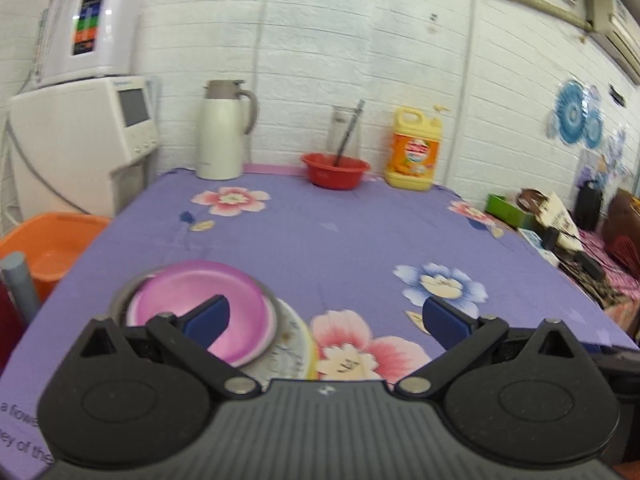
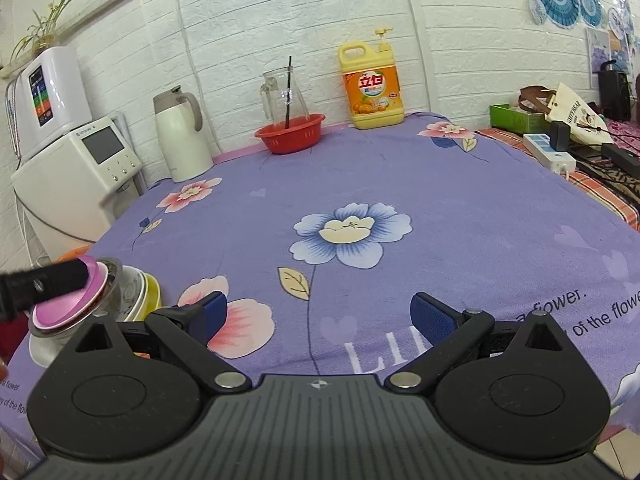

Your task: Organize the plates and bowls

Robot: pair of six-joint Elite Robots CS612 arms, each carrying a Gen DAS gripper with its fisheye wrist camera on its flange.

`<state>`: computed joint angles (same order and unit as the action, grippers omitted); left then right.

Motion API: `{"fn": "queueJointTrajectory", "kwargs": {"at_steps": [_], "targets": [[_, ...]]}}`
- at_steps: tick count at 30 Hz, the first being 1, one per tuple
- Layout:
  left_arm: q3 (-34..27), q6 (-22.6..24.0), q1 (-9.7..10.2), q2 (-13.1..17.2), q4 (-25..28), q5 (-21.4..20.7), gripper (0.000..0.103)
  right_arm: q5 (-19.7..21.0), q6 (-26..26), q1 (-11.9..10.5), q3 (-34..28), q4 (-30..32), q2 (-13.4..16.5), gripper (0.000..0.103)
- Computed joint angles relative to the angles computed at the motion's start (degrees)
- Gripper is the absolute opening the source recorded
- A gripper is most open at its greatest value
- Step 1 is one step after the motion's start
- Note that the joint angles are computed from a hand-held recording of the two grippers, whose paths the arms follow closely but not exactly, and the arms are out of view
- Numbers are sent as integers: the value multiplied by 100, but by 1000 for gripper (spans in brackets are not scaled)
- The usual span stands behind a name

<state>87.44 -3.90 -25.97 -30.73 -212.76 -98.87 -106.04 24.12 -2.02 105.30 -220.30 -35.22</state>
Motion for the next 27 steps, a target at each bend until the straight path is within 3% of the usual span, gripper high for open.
{"fn": "queueJointTrajectory", "kwargs": {"at_steps": [13, 22, 27], "targets": [[-604, -470, 171, 165, 583, 665, 102, 866, -207, -169, -482, 765, 119, 103], [-759, -4, 52, 236, 744, 169, 102, 982, -250, -222, -650, 1038, 177, 103], [-545, 107, -27, 196, 557, 250, 102, 791, -72, -226, -473, 931, 97, 103]]}}
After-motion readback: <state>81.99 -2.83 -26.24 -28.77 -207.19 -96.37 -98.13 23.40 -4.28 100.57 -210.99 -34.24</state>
